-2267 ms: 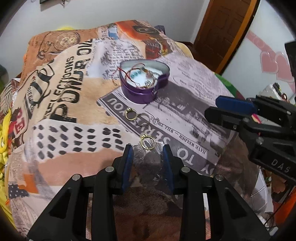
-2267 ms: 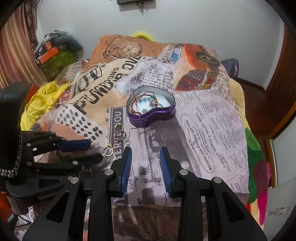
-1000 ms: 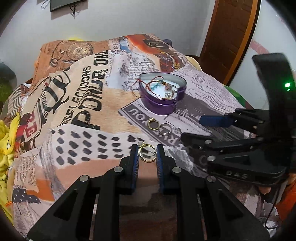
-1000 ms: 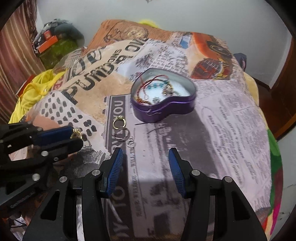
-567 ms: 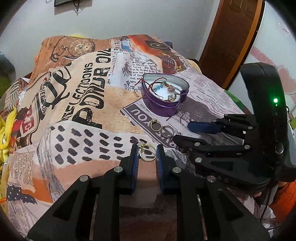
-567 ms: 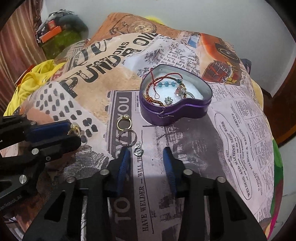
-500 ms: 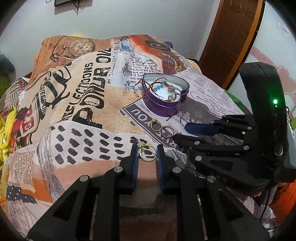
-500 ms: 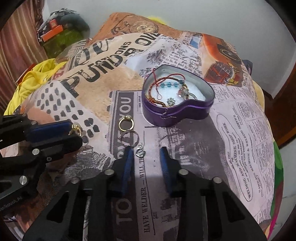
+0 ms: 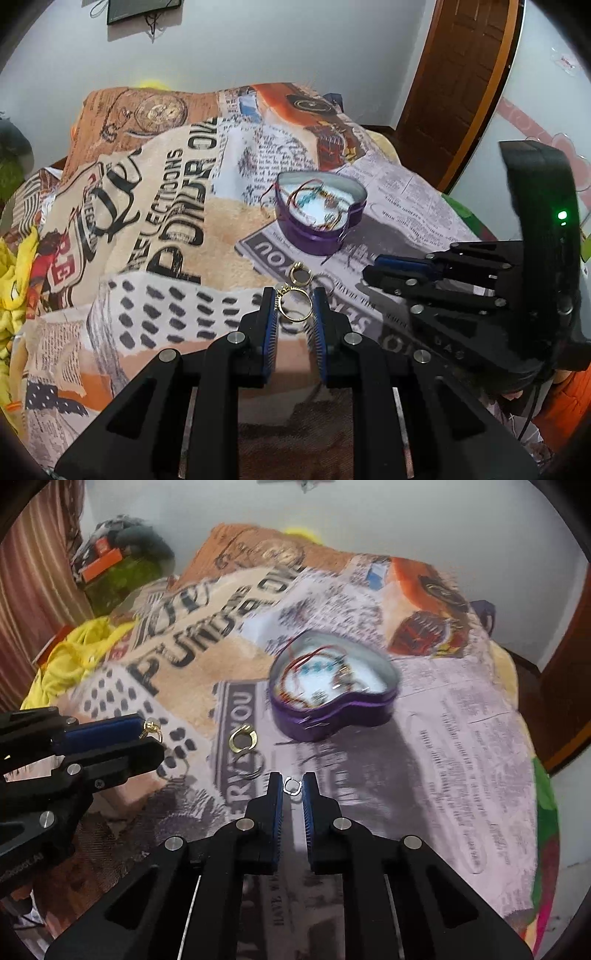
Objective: Organize jewelry
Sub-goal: 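Lift the gold ring with the left tool while the right tool grasps a small silver ring, then carry both held rings over the purple heart tin and lower them inside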
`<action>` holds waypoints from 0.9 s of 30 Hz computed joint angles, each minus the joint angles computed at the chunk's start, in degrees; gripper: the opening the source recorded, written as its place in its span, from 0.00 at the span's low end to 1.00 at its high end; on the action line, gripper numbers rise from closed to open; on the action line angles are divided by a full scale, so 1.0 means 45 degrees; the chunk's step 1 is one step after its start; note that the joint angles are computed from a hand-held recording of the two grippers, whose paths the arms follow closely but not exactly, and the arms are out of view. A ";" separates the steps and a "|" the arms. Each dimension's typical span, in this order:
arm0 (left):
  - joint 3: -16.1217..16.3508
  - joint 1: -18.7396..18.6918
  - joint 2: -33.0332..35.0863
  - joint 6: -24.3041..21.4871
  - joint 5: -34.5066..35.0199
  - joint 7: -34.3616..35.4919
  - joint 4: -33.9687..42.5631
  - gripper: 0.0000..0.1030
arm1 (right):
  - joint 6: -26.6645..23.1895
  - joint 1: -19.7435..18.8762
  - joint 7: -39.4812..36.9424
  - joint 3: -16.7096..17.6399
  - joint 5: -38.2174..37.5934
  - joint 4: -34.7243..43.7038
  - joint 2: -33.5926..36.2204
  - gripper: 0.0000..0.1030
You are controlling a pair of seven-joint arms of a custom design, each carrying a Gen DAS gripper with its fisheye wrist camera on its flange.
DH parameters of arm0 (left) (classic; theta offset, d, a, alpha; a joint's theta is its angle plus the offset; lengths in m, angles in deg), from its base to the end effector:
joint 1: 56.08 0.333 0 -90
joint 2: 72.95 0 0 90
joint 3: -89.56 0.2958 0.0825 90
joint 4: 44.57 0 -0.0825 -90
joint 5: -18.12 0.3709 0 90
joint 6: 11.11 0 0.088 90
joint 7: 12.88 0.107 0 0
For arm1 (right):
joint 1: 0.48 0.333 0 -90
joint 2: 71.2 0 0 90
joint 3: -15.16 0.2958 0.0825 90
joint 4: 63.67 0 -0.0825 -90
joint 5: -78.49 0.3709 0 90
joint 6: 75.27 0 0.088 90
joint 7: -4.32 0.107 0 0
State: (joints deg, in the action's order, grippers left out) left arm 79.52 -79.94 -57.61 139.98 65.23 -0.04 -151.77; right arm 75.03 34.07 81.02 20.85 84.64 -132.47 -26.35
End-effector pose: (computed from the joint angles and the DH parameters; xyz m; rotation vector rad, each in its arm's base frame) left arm 0.5240 -0.3654 0.4110 -1.9751 1.7113 -0.7690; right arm 0.6088 0.4784 0.3795 -2.3271 0.9350 -0.2812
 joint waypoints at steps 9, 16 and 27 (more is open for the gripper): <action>0.0138 -0.0257 0.0557 -0.0332 0.0375 0.0306 0.1317 0.17 | 0.1629 -0.0505 -0.0045 0.0155 0.0580 -0.1163 -0.1077 0.09; 0.0389 -0.0365 0.0943 -0.0326 0.0623 0.0480 0.2151 0.17 | 0.2437 -0.0688 -0.0272 0.0353 0.0880 -0.1089 -0.1187 0.09; 0.0731 -0.0288 0.1669 -0.0245 0.0516 0.0878 0.3195 0.17 | 0.1822 -0.0697 -0.0482 0.0471 0.1235 0.1201 0.0237 0.09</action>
